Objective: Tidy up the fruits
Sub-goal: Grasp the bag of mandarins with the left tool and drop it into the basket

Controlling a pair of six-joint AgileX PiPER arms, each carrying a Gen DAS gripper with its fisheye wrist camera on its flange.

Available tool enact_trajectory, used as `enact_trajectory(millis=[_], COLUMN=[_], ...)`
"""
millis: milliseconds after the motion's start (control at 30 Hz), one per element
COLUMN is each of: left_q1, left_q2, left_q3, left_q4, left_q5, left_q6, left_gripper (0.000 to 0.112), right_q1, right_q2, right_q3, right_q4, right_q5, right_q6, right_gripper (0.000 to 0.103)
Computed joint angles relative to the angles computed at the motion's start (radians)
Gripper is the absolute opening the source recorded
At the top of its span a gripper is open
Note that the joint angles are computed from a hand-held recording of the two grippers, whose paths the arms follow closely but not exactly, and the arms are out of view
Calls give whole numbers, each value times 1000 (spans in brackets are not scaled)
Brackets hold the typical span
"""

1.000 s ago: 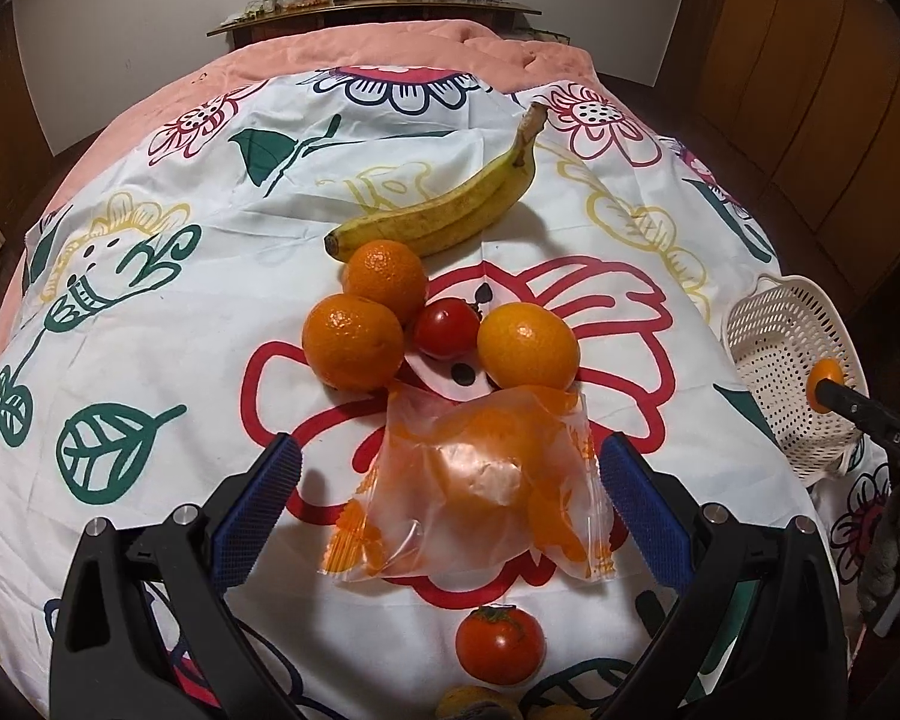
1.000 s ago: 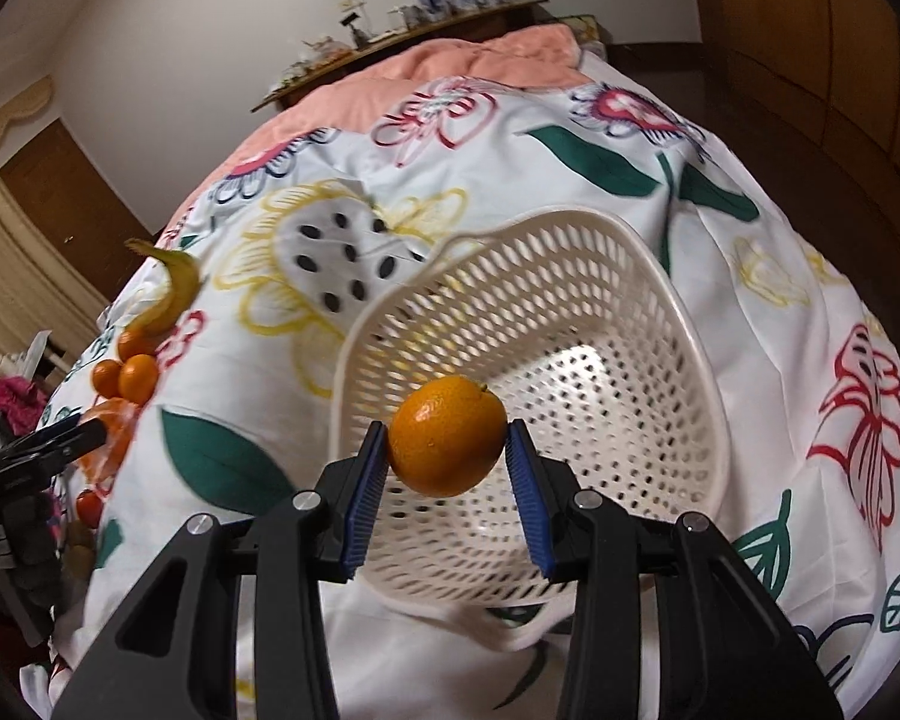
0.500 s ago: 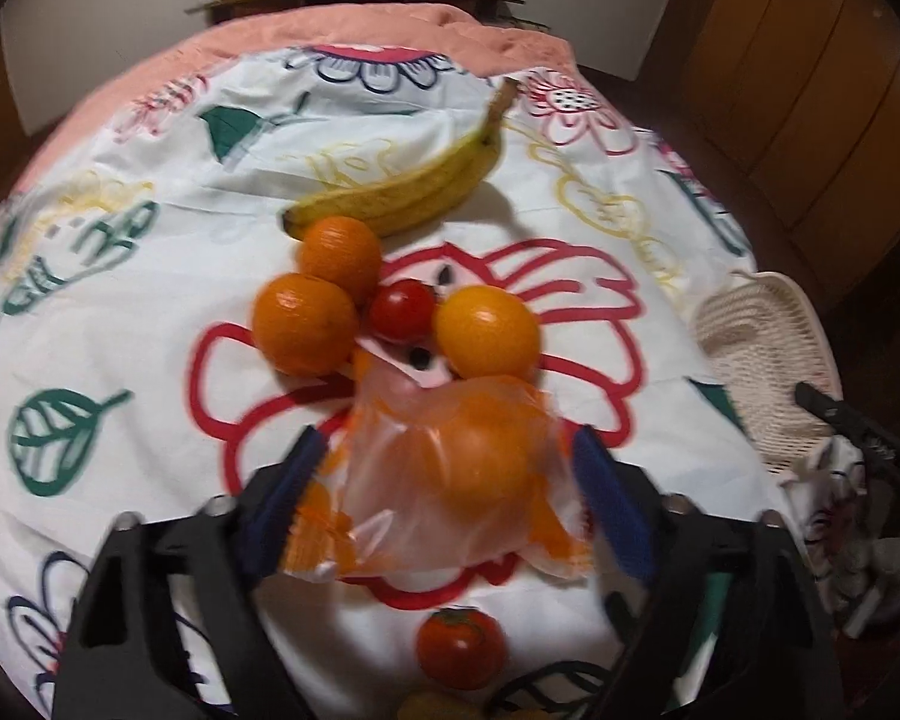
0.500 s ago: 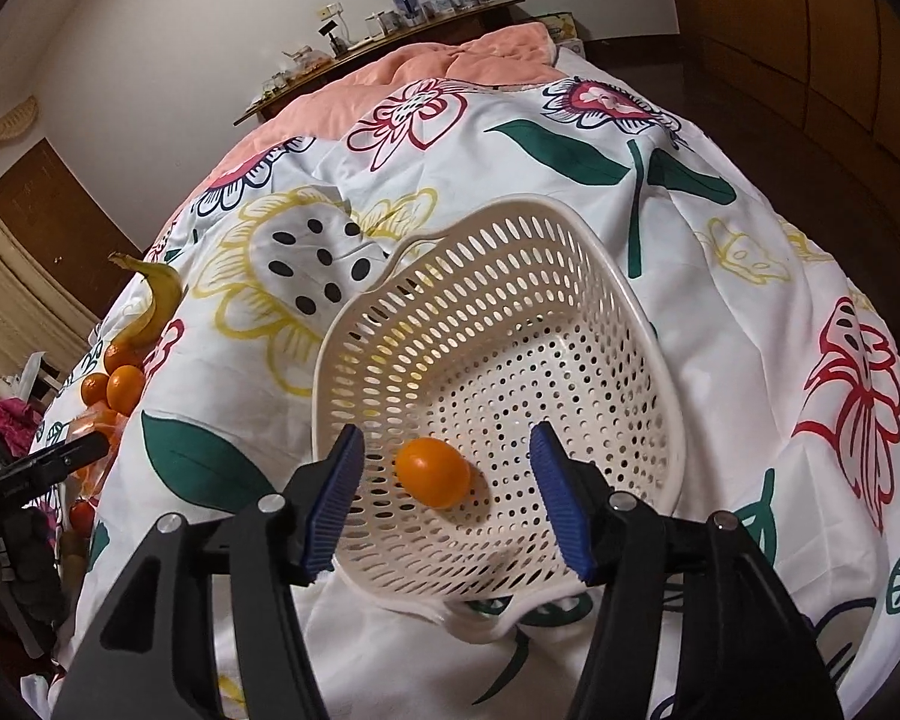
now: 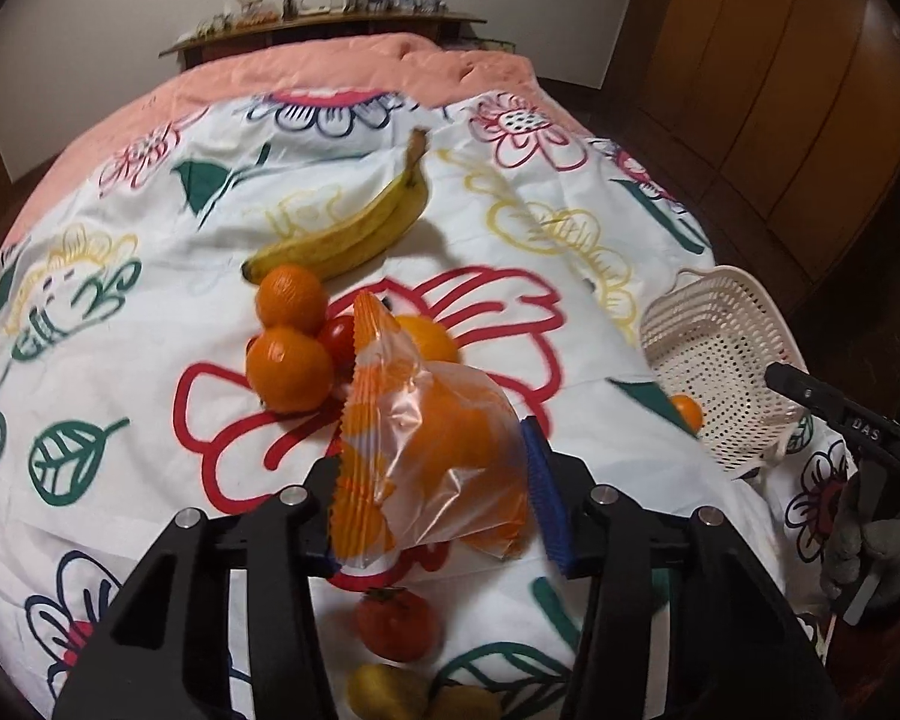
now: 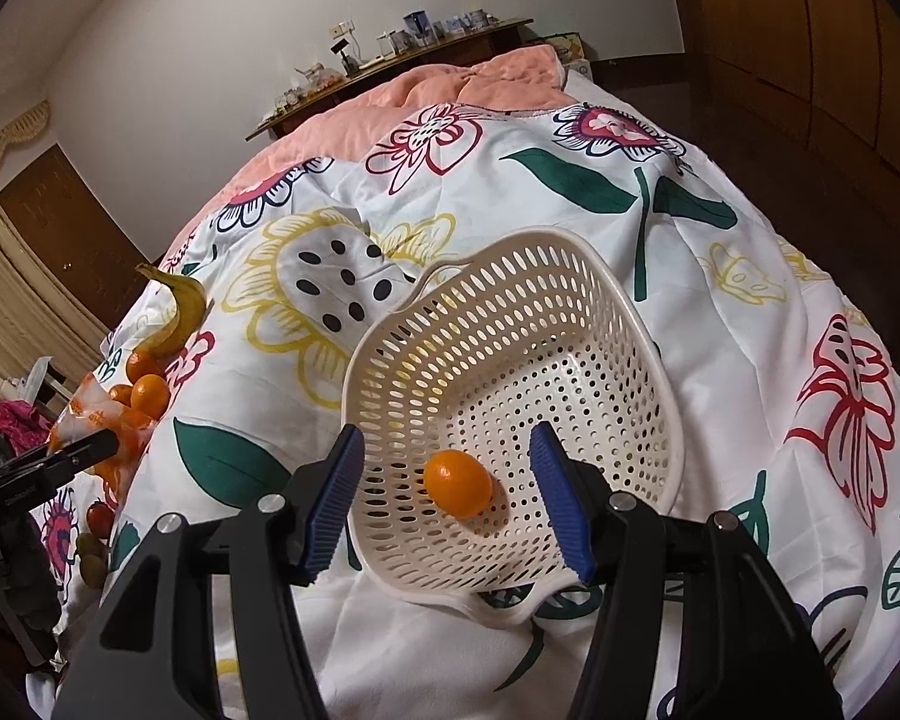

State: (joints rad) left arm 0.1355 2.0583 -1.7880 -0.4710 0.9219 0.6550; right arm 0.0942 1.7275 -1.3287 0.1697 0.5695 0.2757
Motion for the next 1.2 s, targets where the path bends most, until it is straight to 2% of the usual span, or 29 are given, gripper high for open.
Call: enact_trajectory(millis=[400,733,1067,1100,1133,1200], left_q1=[-143,-319,-468,-483,-494,-500], left_q2=[-113,-11,106,114,119,113], left_q3=[57,-73,-226,-236,-245,-244], left_q4=[22,125,259,272,278,274], left_q5=[-32,3,15,10,2,-14], left_q6=[19,-87,-196,-210,-223,-240], left_gripper=[47,47,47,51,61,70], right_q1=[-60,-107,-142,-146,-148,-153], right_q2=[-64,-96,-114,-119,-125,-139], right_q3=[83,146,184,188,193,204], right_q4=[76,130,253,266,267,240], right_q5=[-60,-92,-115,-118,-122,-135], right_q6=[-60,-118,-229,-240,-241,-215], right_gripper=[58,58,58,58,58,58])
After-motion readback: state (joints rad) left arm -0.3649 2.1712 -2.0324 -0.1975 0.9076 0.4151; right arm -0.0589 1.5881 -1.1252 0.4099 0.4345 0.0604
